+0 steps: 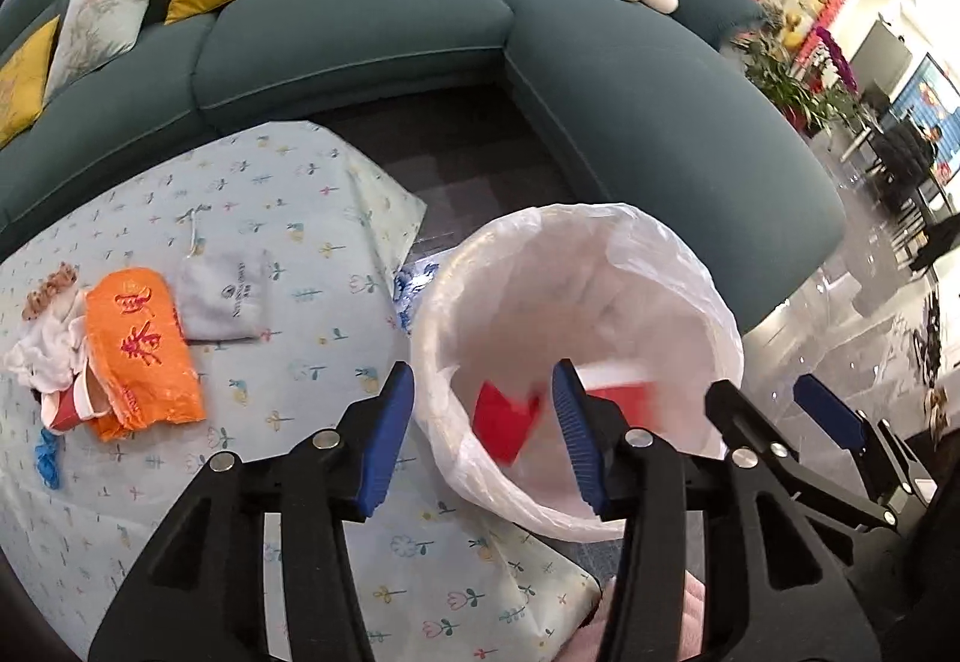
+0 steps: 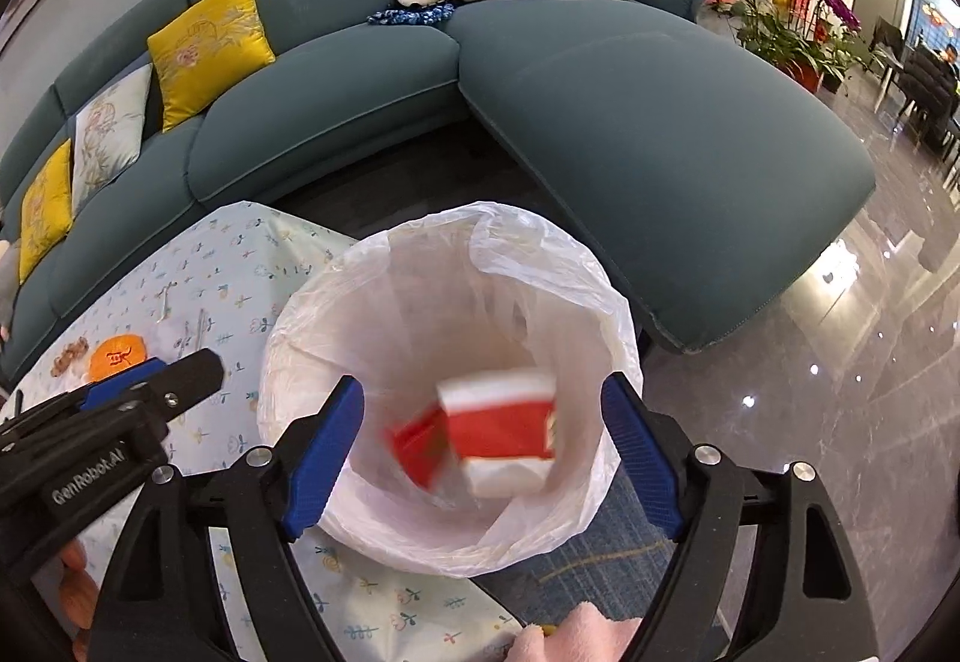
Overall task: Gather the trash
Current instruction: 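Carry cup and envelope over the wastebasket and open both tools, then grasp the blue cord with the left tool while the right grasps the orange bag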
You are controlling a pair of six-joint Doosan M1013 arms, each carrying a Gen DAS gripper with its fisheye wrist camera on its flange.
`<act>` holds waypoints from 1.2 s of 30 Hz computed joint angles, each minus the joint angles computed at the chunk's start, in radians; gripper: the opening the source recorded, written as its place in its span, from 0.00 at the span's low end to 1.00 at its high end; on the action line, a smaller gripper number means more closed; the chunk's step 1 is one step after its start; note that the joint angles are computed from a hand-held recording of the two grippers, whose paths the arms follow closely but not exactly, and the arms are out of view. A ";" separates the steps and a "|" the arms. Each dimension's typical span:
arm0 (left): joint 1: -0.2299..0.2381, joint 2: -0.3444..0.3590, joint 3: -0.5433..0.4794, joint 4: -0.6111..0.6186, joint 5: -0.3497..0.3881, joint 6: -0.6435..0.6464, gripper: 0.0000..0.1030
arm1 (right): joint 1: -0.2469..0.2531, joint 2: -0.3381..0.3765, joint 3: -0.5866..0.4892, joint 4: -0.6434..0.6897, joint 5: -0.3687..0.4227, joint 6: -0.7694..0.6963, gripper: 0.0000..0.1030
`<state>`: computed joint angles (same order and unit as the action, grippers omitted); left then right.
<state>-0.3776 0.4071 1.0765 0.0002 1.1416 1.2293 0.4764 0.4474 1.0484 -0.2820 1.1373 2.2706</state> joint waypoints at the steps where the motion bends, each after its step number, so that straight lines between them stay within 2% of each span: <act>1: 0.003 -0.003 0.003 -0.001 0.001 -0.007 0.45 | 0.001 0.000 0.000 -0.002 0.003 0.000 0.76; 11: 0.022 -0.046 0.047 0.028 -0.017 -0.051 0.45 | 0.032 -0.003 -0.025 -0.018 0.004 0.007 0.77; 19: 0.047 -0.098 0.109 0.064 -0.037 -0.099 0.45 | 0.077 -0.006 -0.044 -0.073 -0.007 0.025 0.81; 24: 0.061 -0.132 0.153 0.107 -0.054 -0.121 0.47 | 0.101 -0.010 -0.049 -0.100 -0.031 0.038 0.82; 32: 0.097 -0.185 0.230 0.159 -0.081 -0.155 0.53 | 0.137 0.020 -0.109 -0.097 -0.001 -0.004 0.83; 34: 0.107 -0.194 0.246 0.161 -0.084 -0.162 0.53 | 0.146 0.019 -0.108 -0.093 -0.022 -0.002 0.83; 36: 0.122 -0.205 0.265 0.164 -0.087 -0.168 0.53 | 0.160 0.009 -0.088 -0.112 -0.077 0.028 0.83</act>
